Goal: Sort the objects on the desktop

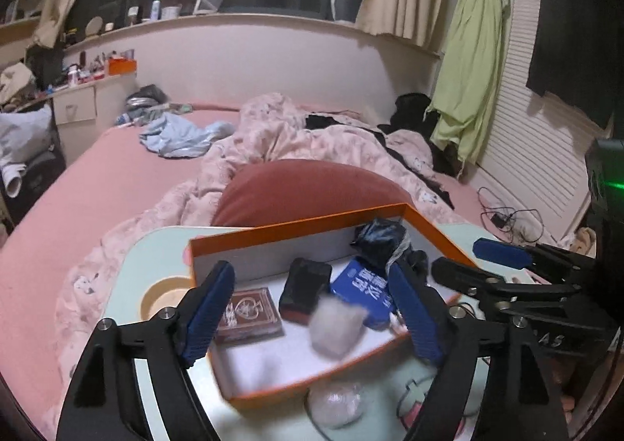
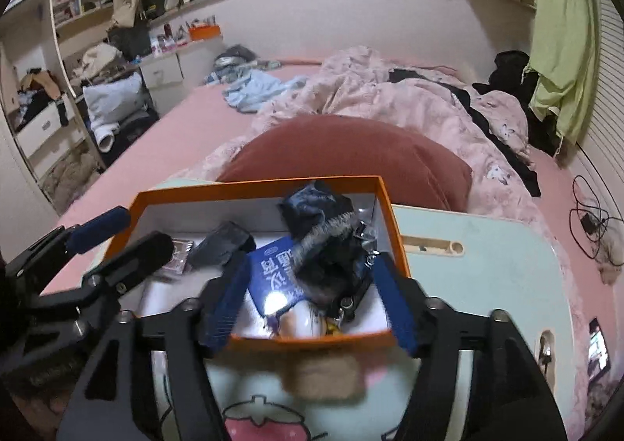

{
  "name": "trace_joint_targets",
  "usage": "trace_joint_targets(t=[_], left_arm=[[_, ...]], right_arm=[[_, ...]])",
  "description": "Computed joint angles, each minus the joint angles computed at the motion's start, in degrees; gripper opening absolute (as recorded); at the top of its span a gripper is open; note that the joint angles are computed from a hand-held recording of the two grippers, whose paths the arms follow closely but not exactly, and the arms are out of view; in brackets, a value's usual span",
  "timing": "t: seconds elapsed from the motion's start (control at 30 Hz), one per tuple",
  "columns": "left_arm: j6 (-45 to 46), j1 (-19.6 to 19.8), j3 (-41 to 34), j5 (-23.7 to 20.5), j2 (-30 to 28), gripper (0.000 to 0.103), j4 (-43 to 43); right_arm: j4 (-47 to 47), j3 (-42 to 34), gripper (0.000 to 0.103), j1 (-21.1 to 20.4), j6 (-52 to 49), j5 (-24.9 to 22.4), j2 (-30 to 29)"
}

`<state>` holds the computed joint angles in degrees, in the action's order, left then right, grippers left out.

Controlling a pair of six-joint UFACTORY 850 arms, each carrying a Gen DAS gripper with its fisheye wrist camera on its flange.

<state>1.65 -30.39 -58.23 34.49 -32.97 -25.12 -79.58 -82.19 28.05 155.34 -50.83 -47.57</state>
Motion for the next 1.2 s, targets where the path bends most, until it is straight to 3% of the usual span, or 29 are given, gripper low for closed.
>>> trace_joint_targets(t=[0.13,0.2,0.47,0.63,0.77,0.8,0.9,1.2], left_arm=[[-5.01,-0.29,3.98,-1.04,2.61,0.089,4.69],[-5.98,-1.06,5.7,-2.02,3.26,0.089,6.14],[-1.26,-5.23,8.91,-3.25,1.4,0.09,0.26],[1.06,-5.65,8.13,-3.72,-0.93,0.09,-3.39],[9.84,-7.29,7.39,-1.32,-2.25,0.093,-11.35],[11.73,-7.88,7.18,-0.34,-2.76,0.099,-12.46],[11.17,-7.95,6.93,-0.62,-3.0,0.103,-10.37],[10.05,-7.64,7.36,-0.18,-2.98,0.103,-9.04]], right_arm=[[-1.31,1.91,0.071,2.8,3.24,-2.8,0.96],[-1.09,2.61,0.078,4.13,4.24,-2.97,1.12],[-1.53,5.87,0.079,6.0,11.22,4.26,0.19],[-1.24,6.28,0.079,6.34,15.41,7.27,-1.63],[10.42,0.61,0.081,6.48,1.82,4.3,-4.74],[12.71,-0.66,0.084,6.41,-0.84,3.67,-5.47],[12.28,-0.54,0.103,6.14,-0.41,4.37,-5.82],[11.3,0.76,0.103,6.27,1.26,3.56,-5.51]])
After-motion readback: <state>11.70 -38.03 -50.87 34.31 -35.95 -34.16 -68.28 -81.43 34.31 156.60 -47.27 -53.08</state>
